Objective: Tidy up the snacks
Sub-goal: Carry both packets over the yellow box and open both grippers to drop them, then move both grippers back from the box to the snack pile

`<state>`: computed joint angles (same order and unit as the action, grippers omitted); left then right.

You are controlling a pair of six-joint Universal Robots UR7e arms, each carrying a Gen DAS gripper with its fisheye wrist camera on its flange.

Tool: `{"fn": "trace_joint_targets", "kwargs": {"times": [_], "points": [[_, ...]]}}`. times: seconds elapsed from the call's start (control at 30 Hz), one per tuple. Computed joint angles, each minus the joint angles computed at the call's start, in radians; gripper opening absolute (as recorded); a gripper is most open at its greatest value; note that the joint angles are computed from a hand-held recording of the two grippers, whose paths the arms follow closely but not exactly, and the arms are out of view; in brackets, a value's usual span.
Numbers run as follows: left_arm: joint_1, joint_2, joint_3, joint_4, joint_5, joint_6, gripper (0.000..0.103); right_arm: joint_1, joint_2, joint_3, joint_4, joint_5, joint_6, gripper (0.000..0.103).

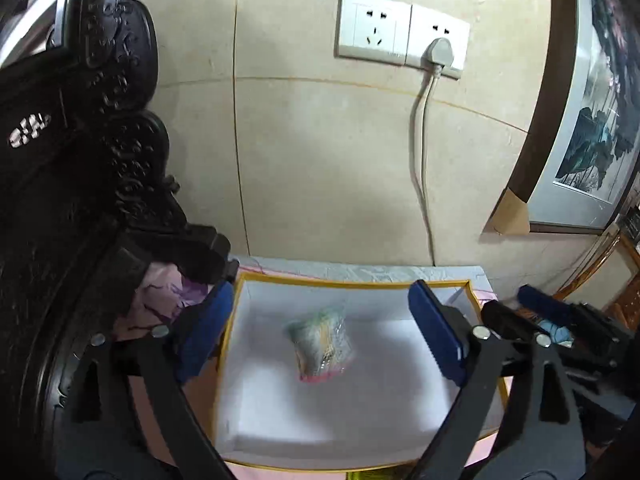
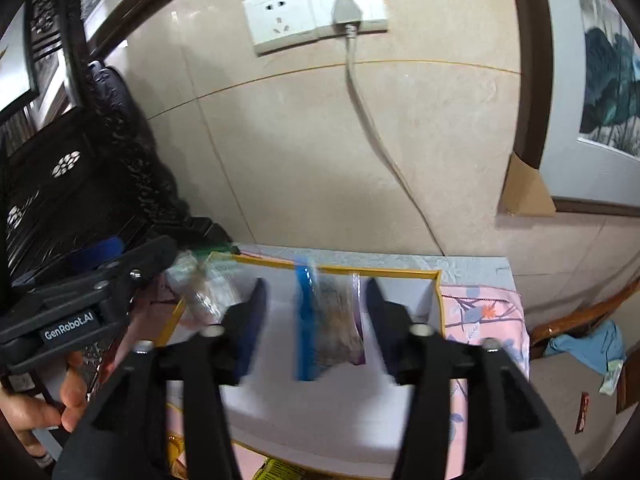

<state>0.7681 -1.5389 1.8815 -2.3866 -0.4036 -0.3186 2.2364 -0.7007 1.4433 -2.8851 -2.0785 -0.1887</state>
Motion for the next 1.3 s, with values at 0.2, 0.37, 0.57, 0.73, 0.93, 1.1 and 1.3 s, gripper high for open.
{"fn": "trace_joint_targets", "kwargs": {"times": [0.2,0.37,0.57,0.73,0.93,1.1,1.3], "points": [[-0.041,-0.053,0.033,0.192,0.020,-0.146,0.099,0.007,-0.052,0.072,-0.004,0.002,0.044,0.062],[-0.105,-0.107,0.046,0.466,0.040,-0.361,0.100,0.034,-0.100,0.145,-0.032,-0.040,0.055,0.065],[-0.206,-0.179,0.047,0.809,0.041,-0.642,0.100,0.071,-0.190,0.268,-0.055,-0.078,0.103,0.066],[-0.319,-0.260,0.053,1.175,0.020,-0.968,0.101,0.078,-0.311,0.442,-0.074,-0.137,0.143,0.069],[-0.472,-0.371,0.092,1.500,-0.103,-1.288,0.101,0.042,-0.472,0.658,0.018,-0.174,0.284,0.069],[-0.596,-0.452,0.134,1.676,-0.254,-1.461,0.101,0.015,-0.549,0.787,0.084,-0.152,0.384,0.069],[-0.707,-0.513,0.161,1.800,-0.385,-1.587,0.101,0.022,-0.532,0.880,-0.023,0.009,0.119,0.069]]}}
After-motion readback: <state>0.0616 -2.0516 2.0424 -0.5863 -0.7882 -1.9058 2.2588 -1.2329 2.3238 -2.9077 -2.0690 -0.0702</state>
